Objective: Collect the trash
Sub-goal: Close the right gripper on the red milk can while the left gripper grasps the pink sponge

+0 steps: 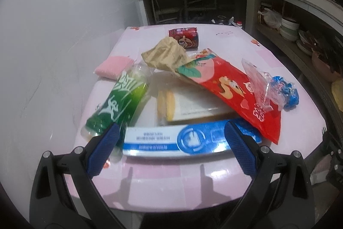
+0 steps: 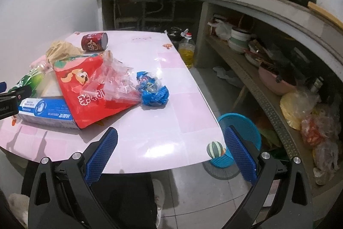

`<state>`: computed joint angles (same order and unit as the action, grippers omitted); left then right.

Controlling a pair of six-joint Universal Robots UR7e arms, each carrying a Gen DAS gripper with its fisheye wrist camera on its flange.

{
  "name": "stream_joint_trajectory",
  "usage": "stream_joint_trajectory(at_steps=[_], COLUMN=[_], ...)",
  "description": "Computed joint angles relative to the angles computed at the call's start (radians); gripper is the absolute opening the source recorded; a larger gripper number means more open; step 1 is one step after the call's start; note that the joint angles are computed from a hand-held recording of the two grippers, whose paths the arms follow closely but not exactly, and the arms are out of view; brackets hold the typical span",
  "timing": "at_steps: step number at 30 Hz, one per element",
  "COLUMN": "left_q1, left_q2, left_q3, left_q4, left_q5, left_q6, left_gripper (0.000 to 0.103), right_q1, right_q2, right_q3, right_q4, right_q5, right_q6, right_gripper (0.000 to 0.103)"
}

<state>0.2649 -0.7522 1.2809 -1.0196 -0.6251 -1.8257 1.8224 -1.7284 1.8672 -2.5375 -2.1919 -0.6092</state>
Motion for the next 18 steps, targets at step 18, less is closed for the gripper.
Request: stream_joint_trajectory(at_steps=[18], left_q1=[-0.034], left_q2=[-0.264], left_q3=[0.276], left_q4=[-0.148], left_q5=[0.143], left_q6=[0.036], left_gripper=[0.094], right_q1=[-0.055], right_q2=[0.115], right_q3=[-0.173], right_q4=[0.172], right_q5=[0.41], right_q6=[0.063], right_gripper=[0.097])
